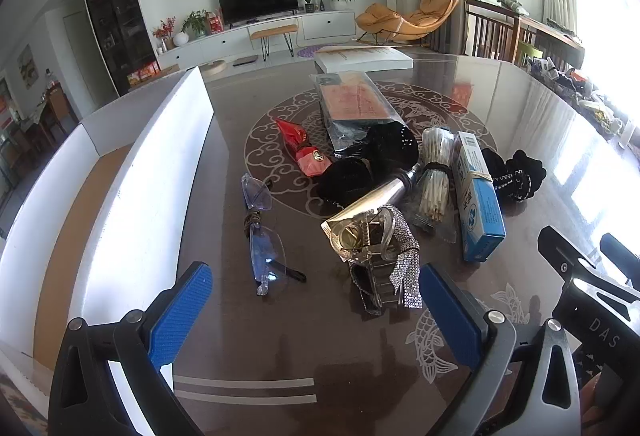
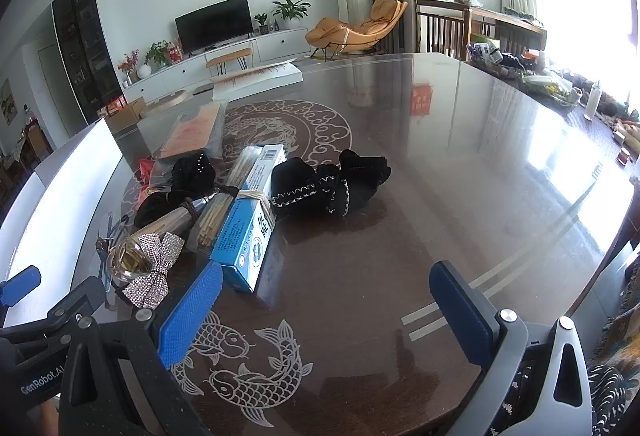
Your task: Organize objects
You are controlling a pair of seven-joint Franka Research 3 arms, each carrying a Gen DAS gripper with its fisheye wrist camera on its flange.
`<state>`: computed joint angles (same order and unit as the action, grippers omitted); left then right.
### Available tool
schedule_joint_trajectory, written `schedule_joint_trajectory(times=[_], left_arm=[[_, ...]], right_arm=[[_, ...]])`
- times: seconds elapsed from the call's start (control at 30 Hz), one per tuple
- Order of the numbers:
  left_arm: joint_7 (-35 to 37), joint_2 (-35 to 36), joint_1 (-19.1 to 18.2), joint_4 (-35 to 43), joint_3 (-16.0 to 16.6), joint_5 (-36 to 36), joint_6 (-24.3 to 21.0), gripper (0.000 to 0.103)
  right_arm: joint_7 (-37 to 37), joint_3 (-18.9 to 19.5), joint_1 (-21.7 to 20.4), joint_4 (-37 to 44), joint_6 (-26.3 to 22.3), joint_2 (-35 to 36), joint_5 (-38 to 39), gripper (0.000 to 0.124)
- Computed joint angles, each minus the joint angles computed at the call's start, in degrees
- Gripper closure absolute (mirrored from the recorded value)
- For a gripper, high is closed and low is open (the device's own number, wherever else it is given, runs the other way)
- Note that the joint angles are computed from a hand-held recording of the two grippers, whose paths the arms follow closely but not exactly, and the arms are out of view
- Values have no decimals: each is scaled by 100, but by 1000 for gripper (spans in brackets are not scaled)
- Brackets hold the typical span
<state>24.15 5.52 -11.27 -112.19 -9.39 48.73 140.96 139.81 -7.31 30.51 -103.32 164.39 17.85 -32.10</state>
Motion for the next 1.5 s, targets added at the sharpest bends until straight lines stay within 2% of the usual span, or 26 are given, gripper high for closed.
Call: schedule_joint_trajectory(times=[0.83,1.03,1.5], left_arm=[[97,26,-21,-42,-9,-158,66,0],[218,23,-17,-82,-17,-288,70,0],[244,13,-3,-115,-5,-332,115,0]], right_arm=[[-145,44,-49,-15,-12,7,221,21],[-578,253,-224,73,-204,89,777,21],[-1166,395,-339,286,-605,259,1598,21]])
